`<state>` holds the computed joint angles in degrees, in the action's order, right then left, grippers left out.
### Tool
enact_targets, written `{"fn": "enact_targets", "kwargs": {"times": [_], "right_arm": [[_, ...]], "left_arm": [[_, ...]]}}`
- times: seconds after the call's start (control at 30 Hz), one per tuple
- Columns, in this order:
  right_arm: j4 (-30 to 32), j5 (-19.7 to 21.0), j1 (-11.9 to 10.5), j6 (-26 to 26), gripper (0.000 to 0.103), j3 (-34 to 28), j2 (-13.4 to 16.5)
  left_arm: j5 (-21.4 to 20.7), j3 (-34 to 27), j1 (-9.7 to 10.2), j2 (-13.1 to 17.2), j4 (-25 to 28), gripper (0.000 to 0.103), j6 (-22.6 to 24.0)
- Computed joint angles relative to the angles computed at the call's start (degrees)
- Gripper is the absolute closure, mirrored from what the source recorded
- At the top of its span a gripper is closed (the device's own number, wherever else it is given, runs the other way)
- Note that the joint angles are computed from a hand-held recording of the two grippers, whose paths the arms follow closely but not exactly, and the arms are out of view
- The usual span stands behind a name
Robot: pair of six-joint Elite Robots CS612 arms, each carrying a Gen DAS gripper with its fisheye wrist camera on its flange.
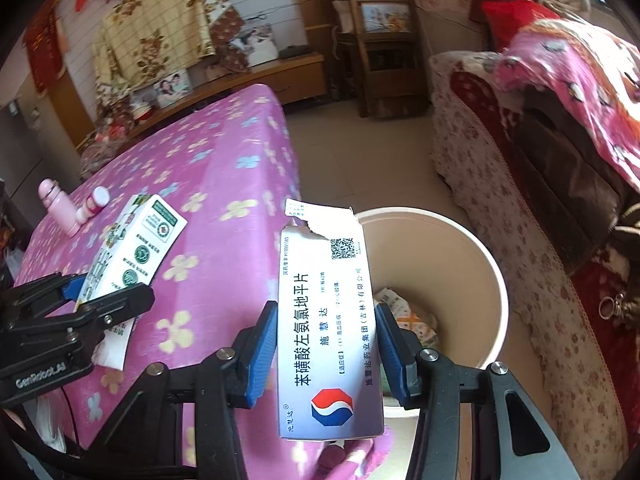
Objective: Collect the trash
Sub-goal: 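Carry both items over the white bucket and open both grippers to drop them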
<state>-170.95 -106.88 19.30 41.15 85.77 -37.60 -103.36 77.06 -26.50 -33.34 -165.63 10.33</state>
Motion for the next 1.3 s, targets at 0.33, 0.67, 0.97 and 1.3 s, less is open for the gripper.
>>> {"fn": "enact_targets", "kwargs": {"times": [0.33,0.67,0.97,1.3], "right_arm": [[-0.1,-0.5,-1.3,2.1,0.053,1.5,0.0],[-0.5,-1.2,-2.0,3.9,0.052,2.5,0.1],[-0.9,-0.8,-2.4,6.2,0.052,2.8,0.7],[-3.5,-0.9,-2.8,9.4,0.033,3.6,0.8]], "left_arm": [[-1.4,-2.5,-1.29,1.6,2.8,0.050,0.2],[-2.2,-4.2,-1.99,2.8,4.8,0.049,-0.2],[-3.2,-5.2,-1.95,3.5,5.4,0.049,-1.1],[-5.9,-5.5,-1.39,3.7,5.0,0.036,-2.0]]}}
